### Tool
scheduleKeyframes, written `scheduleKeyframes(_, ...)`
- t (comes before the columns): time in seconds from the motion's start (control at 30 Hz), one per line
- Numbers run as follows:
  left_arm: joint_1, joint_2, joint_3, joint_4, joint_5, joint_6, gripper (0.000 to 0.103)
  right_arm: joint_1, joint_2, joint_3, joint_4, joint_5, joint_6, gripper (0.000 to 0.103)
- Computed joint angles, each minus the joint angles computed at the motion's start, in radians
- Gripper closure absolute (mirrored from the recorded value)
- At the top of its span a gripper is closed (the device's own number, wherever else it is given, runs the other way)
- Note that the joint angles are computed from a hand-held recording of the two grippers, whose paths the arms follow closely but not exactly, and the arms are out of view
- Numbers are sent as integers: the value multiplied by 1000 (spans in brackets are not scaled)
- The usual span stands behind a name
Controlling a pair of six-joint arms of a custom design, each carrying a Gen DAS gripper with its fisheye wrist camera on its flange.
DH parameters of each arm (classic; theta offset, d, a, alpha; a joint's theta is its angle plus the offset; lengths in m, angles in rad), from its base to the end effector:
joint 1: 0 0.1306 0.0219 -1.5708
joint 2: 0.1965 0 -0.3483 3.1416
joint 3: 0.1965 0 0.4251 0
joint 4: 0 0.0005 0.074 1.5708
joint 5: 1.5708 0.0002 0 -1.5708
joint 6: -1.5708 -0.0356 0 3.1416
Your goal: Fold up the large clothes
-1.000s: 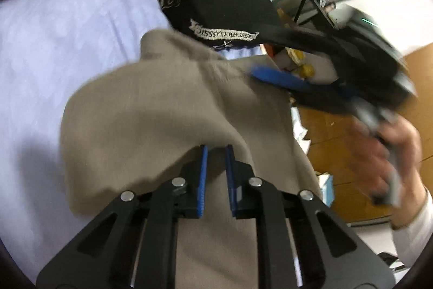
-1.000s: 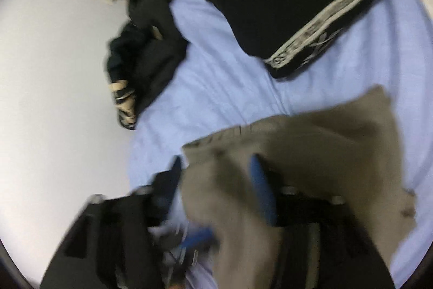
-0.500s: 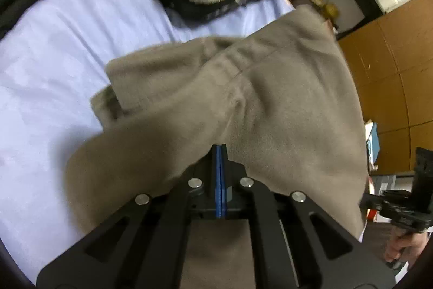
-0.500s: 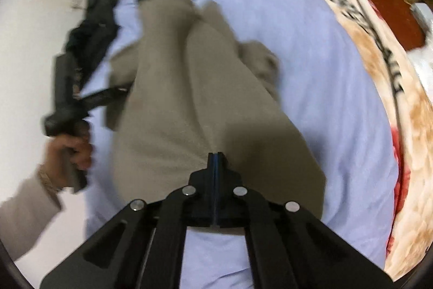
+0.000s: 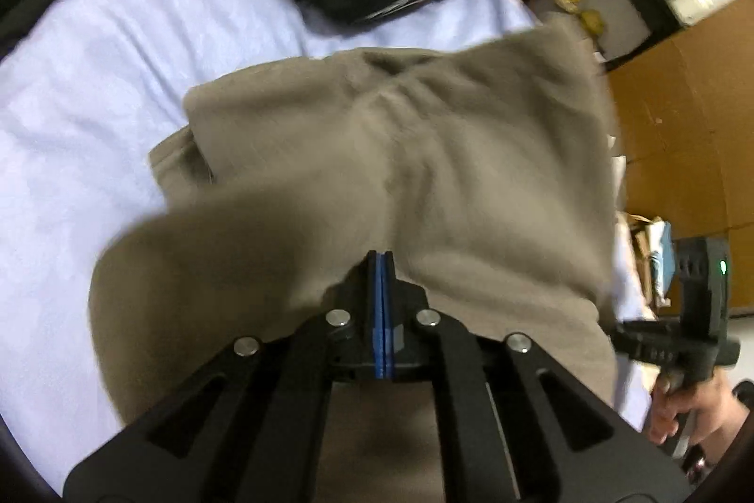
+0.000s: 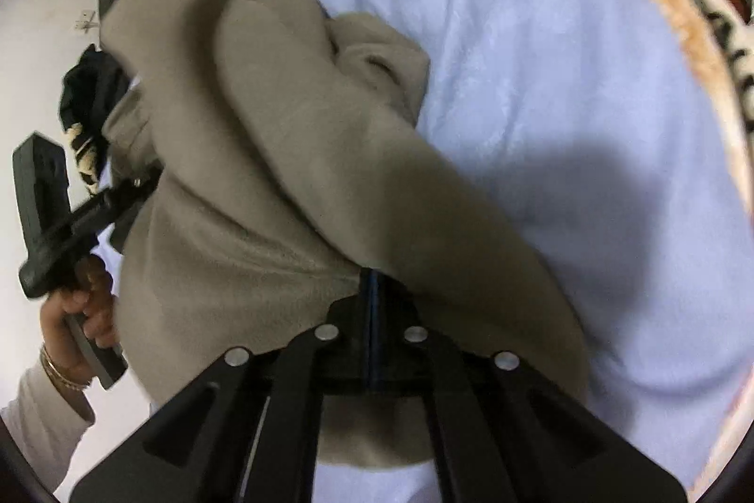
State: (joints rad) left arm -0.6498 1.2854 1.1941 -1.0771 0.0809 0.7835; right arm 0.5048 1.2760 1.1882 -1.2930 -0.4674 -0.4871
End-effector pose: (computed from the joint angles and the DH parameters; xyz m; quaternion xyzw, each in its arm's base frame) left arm 0.3618 -0.2792 0.3379 -0.0573 0.9774 -0.1610 0.1245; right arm 0.3697 0.2220 0.3360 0.0305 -0.9682 -0.2467 0.0285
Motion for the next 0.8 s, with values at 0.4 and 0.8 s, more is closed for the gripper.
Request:
scheduleKeyframes(0.4, -238, -226, -150, 47, 25, 250, 99, 165, -165, -69, 97, 92, -237, 103)
scheduleKeyframes(0.8, -170, -77, -134, 8, 123, 164, 99, 162, -9, -81, 184, 10, -207, 103)
